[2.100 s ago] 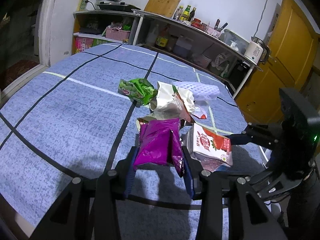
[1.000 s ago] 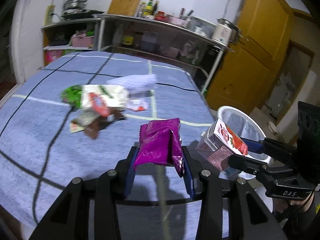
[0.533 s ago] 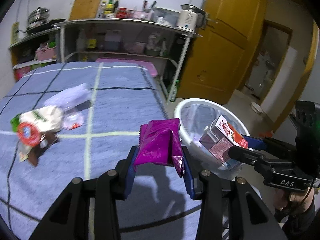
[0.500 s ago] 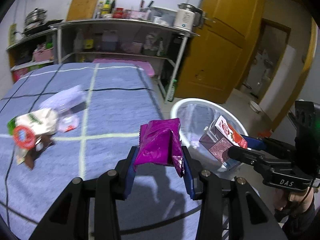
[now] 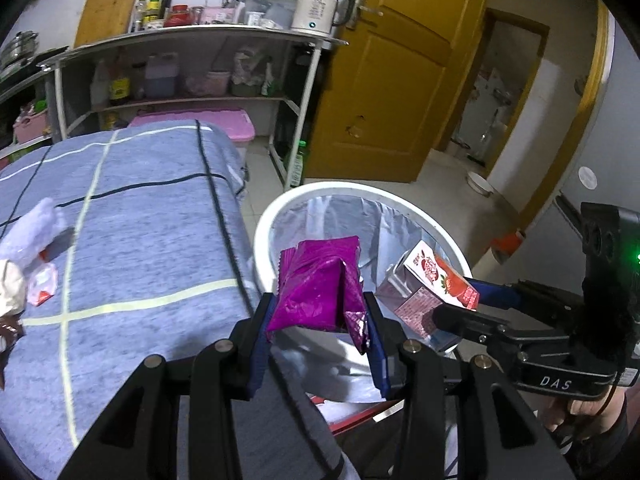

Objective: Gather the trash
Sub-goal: 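Carry the bag and box over the white bin and open both tools, then move both open tools back over the remaining trash on the table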

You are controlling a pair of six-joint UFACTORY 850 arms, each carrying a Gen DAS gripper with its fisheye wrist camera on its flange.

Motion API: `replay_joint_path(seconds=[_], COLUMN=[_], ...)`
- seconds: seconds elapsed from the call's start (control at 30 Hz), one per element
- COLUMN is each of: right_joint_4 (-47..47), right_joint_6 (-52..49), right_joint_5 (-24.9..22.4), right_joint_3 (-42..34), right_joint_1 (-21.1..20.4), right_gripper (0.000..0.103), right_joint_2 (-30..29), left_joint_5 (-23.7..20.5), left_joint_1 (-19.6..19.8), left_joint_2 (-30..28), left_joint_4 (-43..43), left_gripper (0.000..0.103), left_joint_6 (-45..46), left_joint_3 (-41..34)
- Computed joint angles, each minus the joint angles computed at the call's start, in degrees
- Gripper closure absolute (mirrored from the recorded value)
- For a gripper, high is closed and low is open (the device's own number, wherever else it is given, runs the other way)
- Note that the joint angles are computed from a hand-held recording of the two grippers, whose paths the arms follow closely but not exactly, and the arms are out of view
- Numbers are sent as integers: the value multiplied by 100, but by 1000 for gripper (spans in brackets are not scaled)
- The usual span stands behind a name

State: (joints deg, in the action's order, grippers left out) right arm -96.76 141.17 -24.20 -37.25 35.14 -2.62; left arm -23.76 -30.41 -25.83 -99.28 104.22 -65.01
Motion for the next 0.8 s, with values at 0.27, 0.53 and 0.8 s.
replay_joint_path(seconds=[0.27, 0.53, 0.8], right_joint_4=[185, 209, 261], right_joint_6=[-151, -158, -126], right_joint_5=[160, 189, 12], right_joint_3=[10, -6, 19], right_joint_1=[-172, -224, -121], right_gripper=[50, 50, 50], right_joint_2=[-56, -103, -40], left_joint_5=[15, -51, -186], left_joint_1=[-127, -116, -23], left_joint_2=[-231, -298, -200], left_joint_4=[375, 547, 323], left_gripper=[55, 44, 43], left_joint_6=[-338, -541, -364], left_joint_3=[-226, -282, -152])
